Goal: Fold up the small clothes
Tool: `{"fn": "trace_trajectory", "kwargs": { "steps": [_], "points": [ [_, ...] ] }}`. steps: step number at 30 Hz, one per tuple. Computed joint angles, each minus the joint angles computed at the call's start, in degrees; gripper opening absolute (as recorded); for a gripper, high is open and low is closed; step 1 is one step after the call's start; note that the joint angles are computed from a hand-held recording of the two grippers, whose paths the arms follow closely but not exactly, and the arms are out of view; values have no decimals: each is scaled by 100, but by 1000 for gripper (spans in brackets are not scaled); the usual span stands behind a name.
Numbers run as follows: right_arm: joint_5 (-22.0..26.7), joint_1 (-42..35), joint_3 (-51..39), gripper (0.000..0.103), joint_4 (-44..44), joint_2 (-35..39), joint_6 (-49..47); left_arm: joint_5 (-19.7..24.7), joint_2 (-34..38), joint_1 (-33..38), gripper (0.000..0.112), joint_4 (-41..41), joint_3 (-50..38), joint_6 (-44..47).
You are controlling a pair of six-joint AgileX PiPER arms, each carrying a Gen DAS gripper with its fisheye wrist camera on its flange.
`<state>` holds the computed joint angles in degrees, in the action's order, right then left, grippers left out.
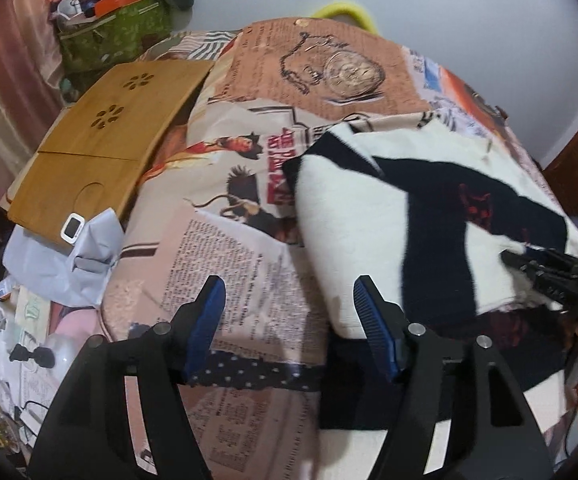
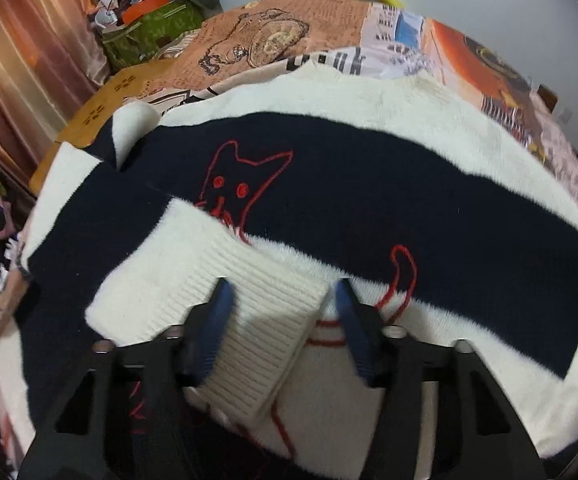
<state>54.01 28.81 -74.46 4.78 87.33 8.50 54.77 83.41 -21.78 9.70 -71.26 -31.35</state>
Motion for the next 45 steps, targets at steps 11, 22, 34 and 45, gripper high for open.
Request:
{"fn": "trace_trajectory", "kwargs": {
  "steps": [11,22,34,45],
  "points": [
    [399,-266,-1181,11,-65,-427,-361,44,101,-126,74,81,-133,99],
    [624,-1116,-1707,11,8,-463,-585,116,969,-770,83,91,-460,213],
    [527,-2594,-767,11,991,-738,-1554,356,2395,-878,81,1424,-1742,-161],
    [610,-3372,-410,11,1660,-890,-2021,-169,2048,-324,30,1026,-1318,-583]
  ]
}}
